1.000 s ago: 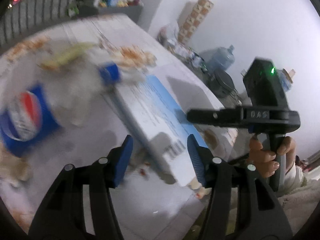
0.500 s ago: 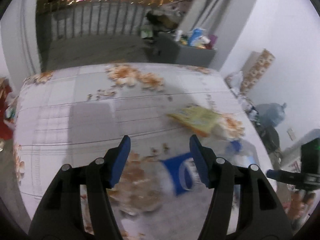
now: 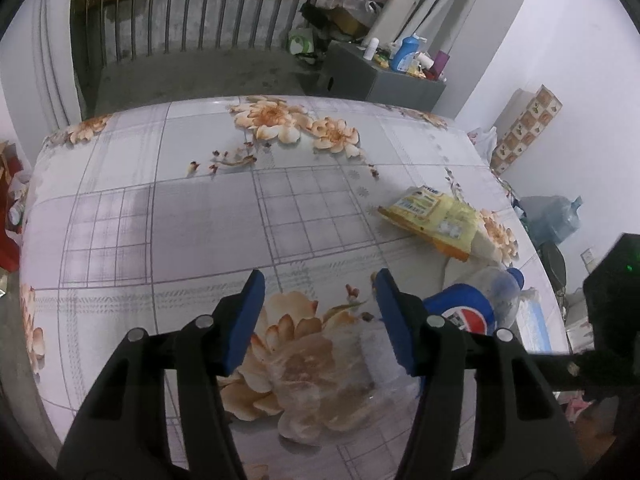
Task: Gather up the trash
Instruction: 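Grasp the Pepsi bottle with the right tool while the left grasps the white-and-blue box, then lift the Pepsi bottle and box and carry both toward the wastebasket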
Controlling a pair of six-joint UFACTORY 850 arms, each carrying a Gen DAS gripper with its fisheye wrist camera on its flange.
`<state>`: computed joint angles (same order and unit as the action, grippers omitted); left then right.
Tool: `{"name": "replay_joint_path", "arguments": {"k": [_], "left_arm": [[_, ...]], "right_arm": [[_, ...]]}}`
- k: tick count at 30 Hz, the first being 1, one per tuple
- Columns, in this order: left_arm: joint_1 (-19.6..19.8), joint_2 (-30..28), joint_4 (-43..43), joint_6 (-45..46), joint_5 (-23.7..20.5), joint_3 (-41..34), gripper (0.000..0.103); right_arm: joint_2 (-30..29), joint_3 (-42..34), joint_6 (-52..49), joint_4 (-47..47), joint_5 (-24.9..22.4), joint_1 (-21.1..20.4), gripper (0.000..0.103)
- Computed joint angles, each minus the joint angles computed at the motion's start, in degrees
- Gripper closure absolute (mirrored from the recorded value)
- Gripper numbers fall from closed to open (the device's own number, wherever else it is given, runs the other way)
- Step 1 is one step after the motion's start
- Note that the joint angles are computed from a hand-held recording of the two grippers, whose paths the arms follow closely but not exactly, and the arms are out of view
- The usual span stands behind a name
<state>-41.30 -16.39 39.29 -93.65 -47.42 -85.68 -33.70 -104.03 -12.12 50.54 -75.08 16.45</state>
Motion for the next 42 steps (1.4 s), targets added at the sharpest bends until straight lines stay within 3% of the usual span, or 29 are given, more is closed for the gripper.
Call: {"name": "replay_joint_path", "arguments": {"k": [7,14,19,24,33,38,42], "left_arm": [[0.3,2.1,-1.3,0.0,3.0,4.0,0.051],[0.1,3.9,-4.2,0.0,8.8,6.8,0.056],[-1.0,4.2,-8.9,5.0,13.9,7.4,0.057],[-2.0,3.6,-14.5,11.1,15.1,6.7,0.057],[-4.1,3.9,-16.5,11.5,18.1,5.7,0.058],[-5.5,1.9,-17.0,14.3,21.0,1.3,0.058],[-5.9,-2.3,-21.8,22.4,23.5,-4.9,0.058]], "right_arm": [[0.7,1.2,10.3,-5.7,7.5,2.0,0.026],[0.3,1.6,12.0,-4.6,8.9,2.1,0.026],[0.4,2.9,10.6,-2.3,8.8,1.4,0.026],[0.6,4.3,7.5,0.3,7.4,0.1,0.044],[3.1,7.5,-2.3,5.5,4.1,-2.9,0.045],[5.8,9.3,-10.4,9.4,0.8,-7.2,0.046],[7.7,9.3,-14.0,9.5,1.3,-12.1,0.046]]}}
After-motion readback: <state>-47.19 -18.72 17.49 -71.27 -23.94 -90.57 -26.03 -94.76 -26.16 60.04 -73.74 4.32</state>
